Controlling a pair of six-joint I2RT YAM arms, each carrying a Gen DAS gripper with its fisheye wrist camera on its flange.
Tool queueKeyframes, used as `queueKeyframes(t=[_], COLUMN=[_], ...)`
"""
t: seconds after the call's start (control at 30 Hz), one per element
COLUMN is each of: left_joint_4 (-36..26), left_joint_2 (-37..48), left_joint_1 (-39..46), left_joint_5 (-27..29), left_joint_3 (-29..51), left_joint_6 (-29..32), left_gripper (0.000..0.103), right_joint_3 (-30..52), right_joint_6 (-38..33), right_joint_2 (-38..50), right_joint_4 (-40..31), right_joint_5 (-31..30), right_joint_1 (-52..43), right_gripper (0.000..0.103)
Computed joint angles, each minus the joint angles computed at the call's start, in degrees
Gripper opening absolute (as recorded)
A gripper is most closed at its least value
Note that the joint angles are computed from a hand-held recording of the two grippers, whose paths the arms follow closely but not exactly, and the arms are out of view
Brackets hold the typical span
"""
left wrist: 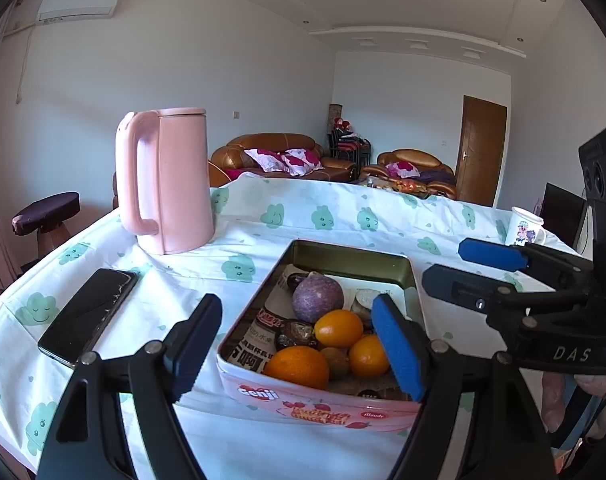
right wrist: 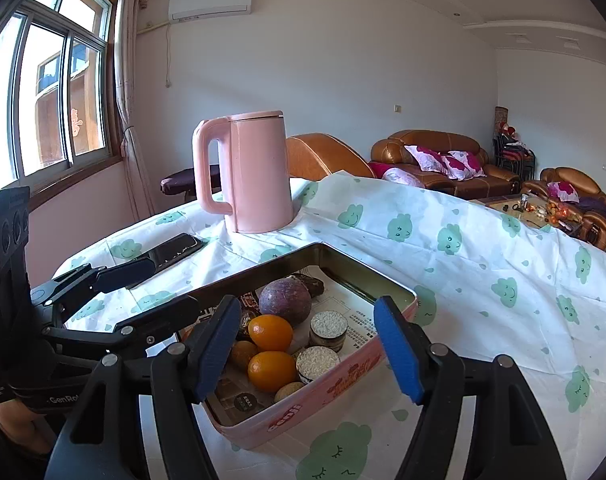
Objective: Organize fruits
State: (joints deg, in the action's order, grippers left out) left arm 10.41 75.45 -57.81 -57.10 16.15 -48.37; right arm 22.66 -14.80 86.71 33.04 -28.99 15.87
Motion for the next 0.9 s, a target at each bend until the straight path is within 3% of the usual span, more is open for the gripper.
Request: queueKeyframes(t=[0.9], left_joint_4=[0.2], left_joint_2=[1.3], left_joint_1=[-0.7], left_joint_5=[-0.6], left_joint_3=[1.2], left_joint_6=[0.6], left_gripper=[0.08], right_joint_3=[-1.8], right_joint_6=[0.4], right_joint_2=[-2.2], right_joint_4=[1.0], right_joint_5=[-2.4], right_joint_1=[-2.9], right_gripper=[0.072])
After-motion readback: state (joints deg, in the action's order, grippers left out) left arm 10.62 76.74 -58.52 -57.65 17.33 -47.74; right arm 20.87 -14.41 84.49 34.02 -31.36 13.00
